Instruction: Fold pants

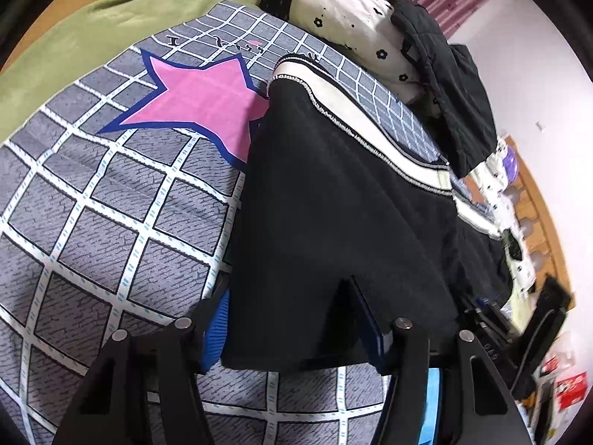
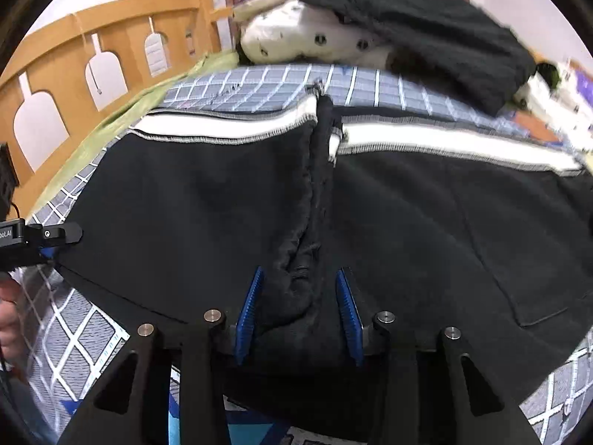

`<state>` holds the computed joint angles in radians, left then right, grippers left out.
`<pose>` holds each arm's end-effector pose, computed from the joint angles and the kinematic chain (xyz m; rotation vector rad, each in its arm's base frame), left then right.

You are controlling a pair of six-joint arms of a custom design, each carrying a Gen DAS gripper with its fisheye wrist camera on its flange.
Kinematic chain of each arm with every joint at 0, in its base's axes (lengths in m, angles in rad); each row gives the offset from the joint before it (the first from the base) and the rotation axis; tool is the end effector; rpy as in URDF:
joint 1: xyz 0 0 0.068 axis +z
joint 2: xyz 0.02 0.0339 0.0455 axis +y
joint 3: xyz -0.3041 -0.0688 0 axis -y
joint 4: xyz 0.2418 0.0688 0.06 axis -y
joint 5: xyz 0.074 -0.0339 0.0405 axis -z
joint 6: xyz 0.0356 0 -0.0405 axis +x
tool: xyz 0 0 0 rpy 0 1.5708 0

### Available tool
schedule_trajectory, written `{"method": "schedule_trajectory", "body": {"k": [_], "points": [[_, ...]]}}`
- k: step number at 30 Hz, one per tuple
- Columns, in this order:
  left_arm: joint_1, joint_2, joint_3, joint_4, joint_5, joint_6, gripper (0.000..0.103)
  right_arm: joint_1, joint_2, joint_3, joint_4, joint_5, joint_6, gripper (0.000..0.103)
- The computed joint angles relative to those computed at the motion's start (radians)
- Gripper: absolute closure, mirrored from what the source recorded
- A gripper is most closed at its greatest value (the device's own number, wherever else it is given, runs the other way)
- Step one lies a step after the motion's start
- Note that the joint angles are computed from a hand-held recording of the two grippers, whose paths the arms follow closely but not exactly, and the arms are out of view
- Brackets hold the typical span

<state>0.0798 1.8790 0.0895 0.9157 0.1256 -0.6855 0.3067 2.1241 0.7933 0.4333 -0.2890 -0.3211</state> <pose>0.1883 0.0106 0.0704 -0.8736 2.3222 -0.4177 0.3430 0.1193 0.0671 -0.8736 2.2876 0.3497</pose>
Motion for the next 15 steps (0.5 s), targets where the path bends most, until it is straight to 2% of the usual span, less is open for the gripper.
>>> {"method": "schedule_trajectory", "body": {"k": [4,8,10,13,15], "points": [[0.017,-0.042,0.029,-0.1,0.01,-0.001,0.055,-0.011,-0.02,0.032,-0.096,-0.003,0.008,0.064],[0.128,-0.056,0.055,-0.165,0.139,-0.043,0.065,-0.023,-0.059,0.041,-0.157,0.0,0.011,0.059],[0.146,-0.055,0.063,-0.181,0.161,-0.072,0.068,-0.022,-0.089,0.016,-0.148,0.021,-0.013,0.056],[0.128,-0.073,0.079,-0.219,0.136,-0.121,0.071,-0.006,-0.135,-0.002,-0.143,0.063,-0.06,0.053],[0.074,-0.106,0.101,-0.277,0.061,-0.129,0.075,-0.006,-0.166,-0.013,-0.129,0.082,-0.097,0.05]]}}
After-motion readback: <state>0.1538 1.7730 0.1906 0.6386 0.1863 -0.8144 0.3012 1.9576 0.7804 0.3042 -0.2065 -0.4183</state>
